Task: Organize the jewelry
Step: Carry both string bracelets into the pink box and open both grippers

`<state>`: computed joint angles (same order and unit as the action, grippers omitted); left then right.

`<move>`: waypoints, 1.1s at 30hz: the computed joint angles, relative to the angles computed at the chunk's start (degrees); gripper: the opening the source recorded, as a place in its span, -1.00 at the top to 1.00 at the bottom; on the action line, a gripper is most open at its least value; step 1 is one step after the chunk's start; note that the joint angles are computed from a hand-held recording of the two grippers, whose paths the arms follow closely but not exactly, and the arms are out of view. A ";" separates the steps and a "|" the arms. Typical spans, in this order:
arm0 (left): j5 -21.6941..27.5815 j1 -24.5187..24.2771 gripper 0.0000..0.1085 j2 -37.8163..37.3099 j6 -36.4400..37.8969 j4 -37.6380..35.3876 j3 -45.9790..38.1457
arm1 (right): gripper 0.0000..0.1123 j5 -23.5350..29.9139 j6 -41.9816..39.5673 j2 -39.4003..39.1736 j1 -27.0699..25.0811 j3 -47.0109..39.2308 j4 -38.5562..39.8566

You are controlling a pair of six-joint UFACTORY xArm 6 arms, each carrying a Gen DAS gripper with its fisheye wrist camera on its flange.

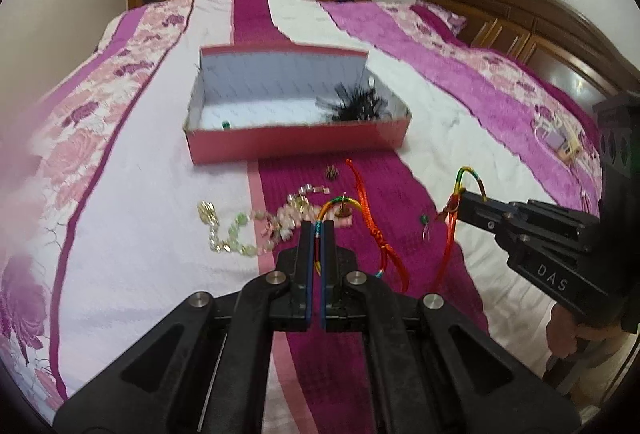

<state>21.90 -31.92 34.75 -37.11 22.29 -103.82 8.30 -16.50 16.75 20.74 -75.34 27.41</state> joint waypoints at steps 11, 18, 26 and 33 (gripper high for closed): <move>-3.16 1.62 1.00 0.61 -12.85 13.28 -3.03 | 0.91 -3.31 -3.29 0.65 1.15 -3.35 4.13; -2.60 2.40 1.00 3.76 -20.20 22.45 -9.07 | 0.91 -4.71 -3.30 3.73 1.27 -8.31 4.89; 0.21 3.24 1.00 10.45 -23.27 26.40 -20.54 | 0.91 -6.00 3.51 8.43 0.23 -15.22 -1.92; 2.59 3.85 1.00 16.73 -23.52 27.18 -30.30 | 0.91 -5.69 16.77 13.99 -1.54 -23.08 -16.37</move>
<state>24.49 -28.07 51.48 -60.63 49.47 -134.12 2.61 0.27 30.75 19.20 -98.42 11.04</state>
